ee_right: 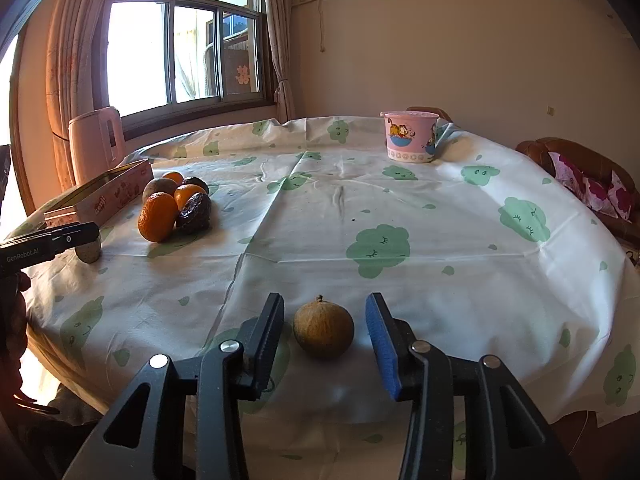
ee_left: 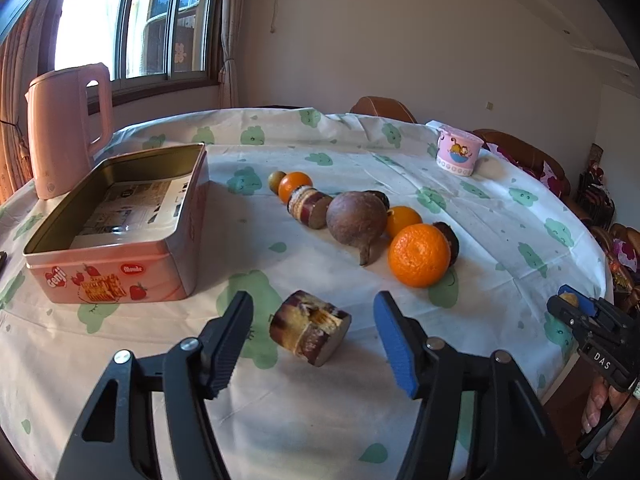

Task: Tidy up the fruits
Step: 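Grasp the small brown round fruit with the right tool while the left tool grasps the brown jar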

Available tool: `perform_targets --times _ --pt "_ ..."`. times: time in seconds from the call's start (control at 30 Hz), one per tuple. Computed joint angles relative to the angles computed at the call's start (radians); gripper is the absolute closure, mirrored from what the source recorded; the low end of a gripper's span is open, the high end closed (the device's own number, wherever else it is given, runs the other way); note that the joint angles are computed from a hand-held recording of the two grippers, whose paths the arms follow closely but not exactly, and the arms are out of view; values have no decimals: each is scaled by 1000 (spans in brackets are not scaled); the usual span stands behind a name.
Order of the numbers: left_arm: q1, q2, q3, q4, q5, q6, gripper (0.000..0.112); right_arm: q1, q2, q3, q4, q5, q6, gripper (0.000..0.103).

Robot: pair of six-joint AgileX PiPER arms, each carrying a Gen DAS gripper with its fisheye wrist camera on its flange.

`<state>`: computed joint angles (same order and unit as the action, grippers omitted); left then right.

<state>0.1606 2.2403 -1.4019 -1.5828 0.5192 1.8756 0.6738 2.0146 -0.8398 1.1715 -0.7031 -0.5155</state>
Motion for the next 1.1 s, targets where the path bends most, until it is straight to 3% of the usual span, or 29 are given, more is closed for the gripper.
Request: perform_targets --times 0.03,0.13,0.33,0.63,0.8,1.1 --pt "1 10 -17 40 5 -45 50 0 0 1 -2 -2 -2 66" --pt "5 39 -64 140 28 -160 69 -3 1 5 -20 -3 10 74" --pt "14 40 -61 135 56 -153 69 -6 0 -16 -31 16 -15 75" --pt "23 -14 -6 5 35 11 69 -7 -63 -91 -42 67 -137 75" --pt "31 -46 20 -88 14 118 69 -13 -73 -183 -55 138 -210 75" --pt "47 -55 -29 -112 -37 127 69 -7 -48 -394 35 238 -457 75"
